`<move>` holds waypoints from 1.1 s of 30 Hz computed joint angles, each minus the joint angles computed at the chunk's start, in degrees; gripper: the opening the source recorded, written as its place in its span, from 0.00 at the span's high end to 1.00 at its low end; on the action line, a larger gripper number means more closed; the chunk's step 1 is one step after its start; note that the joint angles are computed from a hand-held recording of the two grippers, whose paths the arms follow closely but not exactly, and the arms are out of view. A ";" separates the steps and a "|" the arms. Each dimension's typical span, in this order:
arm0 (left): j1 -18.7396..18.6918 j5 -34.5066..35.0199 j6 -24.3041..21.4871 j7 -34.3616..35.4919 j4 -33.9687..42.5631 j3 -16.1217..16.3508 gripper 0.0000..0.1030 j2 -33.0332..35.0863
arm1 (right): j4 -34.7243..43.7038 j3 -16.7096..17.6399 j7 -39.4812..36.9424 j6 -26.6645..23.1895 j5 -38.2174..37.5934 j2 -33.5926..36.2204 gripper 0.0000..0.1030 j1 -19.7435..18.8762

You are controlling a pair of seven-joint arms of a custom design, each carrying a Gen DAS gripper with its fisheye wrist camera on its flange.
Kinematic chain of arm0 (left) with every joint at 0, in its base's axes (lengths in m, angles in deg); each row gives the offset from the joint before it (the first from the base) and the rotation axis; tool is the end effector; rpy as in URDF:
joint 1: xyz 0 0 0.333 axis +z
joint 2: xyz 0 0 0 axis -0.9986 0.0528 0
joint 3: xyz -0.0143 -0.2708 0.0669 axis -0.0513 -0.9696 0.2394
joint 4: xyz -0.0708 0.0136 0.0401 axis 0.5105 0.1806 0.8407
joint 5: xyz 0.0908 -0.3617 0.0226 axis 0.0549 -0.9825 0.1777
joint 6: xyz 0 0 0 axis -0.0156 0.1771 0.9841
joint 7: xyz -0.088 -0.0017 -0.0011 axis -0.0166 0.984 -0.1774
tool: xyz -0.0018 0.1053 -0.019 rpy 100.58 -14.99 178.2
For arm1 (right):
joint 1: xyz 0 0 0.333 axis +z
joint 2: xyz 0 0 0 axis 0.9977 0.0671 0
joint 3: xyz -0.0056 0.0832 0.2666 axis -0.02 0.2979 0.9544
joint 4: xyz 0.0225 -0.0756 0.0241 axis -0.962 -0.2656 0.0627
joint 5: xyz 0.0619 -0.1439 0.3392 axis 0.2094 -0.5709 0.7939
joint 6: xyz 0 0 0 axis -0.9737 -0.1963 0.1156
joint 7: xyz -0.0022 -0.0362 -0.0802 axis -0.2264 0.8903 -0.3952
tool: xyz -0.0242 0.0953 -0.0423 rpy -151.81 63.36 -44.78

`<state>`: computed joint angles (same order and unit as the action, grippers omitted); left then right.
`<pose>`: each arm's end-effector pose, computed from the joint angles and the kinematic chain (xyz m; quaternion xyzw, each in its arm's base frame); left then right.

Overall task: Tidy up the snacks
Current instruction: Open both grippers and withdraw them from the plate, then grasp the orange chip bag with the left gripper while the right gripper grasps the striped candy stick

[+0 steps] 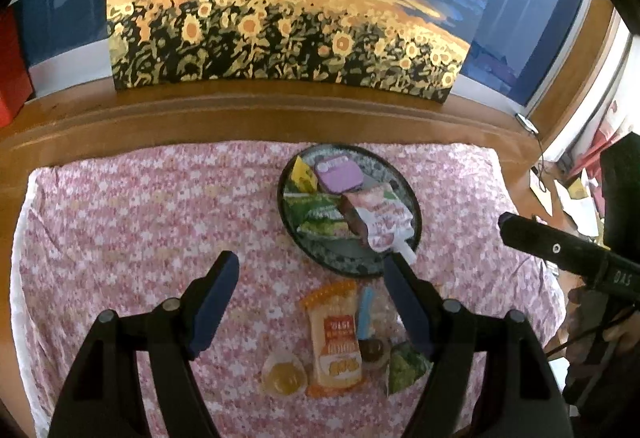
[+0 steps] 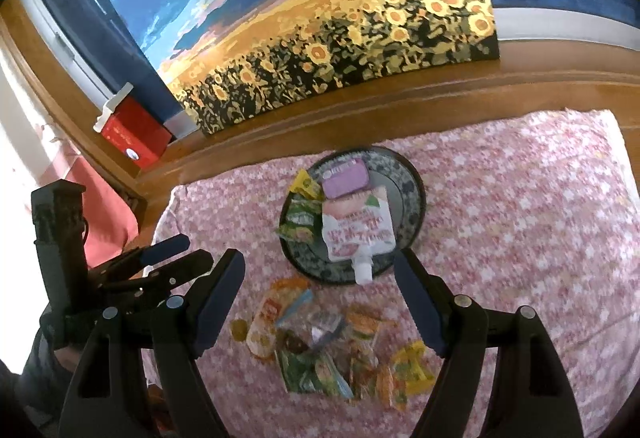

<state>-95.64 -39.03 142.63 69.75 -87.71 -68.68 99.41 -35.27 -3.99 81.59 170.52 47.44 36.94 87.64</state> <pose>0.6674 -0.1883 0.5187 -0.6262 0.7090 -0.3054 0.1095 0.6659 0.0996 0.4842 -0.7063 0.5805 -0.0232 0.4045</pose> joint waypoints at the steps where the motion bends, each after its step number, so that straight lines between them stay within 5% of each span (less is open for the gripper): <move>1: -0.01 -0.07 0.20 -0.07 -0.93 -0.02 0.24 -0.51 | -0.97 0.03 -0.32 0.14 0.29 -0.55 0.24 -0.14; 15: -0.63 1.33 0.28 -2.48 -8.12 0.44 0.24 -3.23 | -14.70 -2.17 -5.29 5.90 2.89 -7.12 0.24 1.08; 33: -3.69 4.95 -3.89 -3.47 -8.54 0.19 0.24 -0.92 | -18.18 -3.19 -2.16 6.28 -1.35 -5.47 0.25 0.12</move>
<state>-99.33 -34.08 138.75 66.27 -96.25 -68.49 98.49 -53.45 -7.18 79.43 176.80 46.09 31.47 87.75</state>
